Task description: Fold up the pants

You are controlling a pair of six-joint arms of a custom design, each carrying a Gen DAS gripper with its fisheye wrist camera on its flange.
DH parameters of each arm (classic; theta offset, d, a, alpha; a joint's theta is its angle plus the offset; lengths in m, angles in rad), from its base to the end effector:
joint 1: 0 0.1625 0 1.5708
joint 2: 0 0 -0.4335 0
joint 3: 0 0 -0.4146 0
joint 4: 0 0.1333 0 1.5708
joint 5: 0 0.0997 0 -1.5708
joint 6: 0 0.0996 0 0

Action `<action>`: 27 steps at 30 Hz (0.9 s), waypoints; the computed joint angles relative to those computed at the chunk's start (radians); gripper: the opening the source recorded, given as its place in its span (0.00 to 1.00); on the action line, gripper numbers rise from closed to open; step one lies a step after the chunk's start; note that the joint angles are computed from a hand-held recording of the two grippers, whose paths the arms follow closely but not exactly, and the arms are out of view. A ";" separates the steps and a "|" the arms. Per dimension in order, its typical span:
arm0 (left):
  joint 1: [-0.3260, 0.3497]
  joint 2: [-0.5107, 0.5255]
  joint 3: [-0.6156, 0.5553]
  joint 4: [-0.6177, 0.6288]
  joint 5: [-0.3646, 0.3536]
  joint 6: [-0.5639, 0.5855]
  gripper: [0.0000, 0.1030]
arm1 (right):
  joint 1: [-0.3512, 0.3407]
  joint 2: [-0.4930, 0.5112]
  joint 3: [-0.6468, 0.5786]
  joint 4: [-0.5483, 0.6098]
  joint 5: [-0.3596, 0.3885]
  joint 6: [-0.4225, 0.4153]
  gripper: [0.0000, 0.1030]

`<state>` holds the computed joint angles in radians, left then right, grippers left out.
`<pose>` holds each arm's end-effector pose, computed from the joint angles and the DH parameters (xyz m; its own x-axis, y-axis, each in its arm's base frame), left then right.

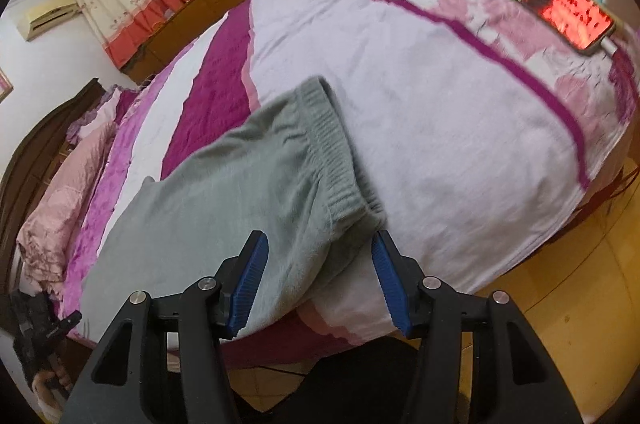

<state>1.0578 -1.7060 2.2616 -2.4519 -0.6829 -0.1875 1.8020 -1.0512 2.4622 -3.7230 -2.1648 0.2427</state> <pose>-0.0170 -0.4591 0.3457 -0.7465 -0.0619 -0.6625 0.3317 0.8285 -0.4512 0.1696 -0.3818 0.1359 -0.9077 0.3453 0.2385 0.0506 0.6542 -0.7546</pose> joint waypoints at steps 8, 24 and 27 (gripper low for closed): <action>0.024 0.032 0.002 -0.020 -0.001 0.029 0.30 | -0.021 0.077 -0.027 -0.064 -0.013 0.010 0.46; 0.039 0.049 0.009 -0.053 0.003 0.055 0.31 | 0.005 0.165 -0.040 -0.261 0.005 0.043 0.44; 0.043 0.056 0.007 -0.057 0.003 0.050 0.31 | -0.017 0.163 -0.054 -0.284 -0.008 0.036 0.44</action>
<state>1.1013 -1.6502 2.2689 -2.5093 -0.6802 -0.1373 1.7851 -0.8885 2.4083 -4.0072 -2.1731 0.2789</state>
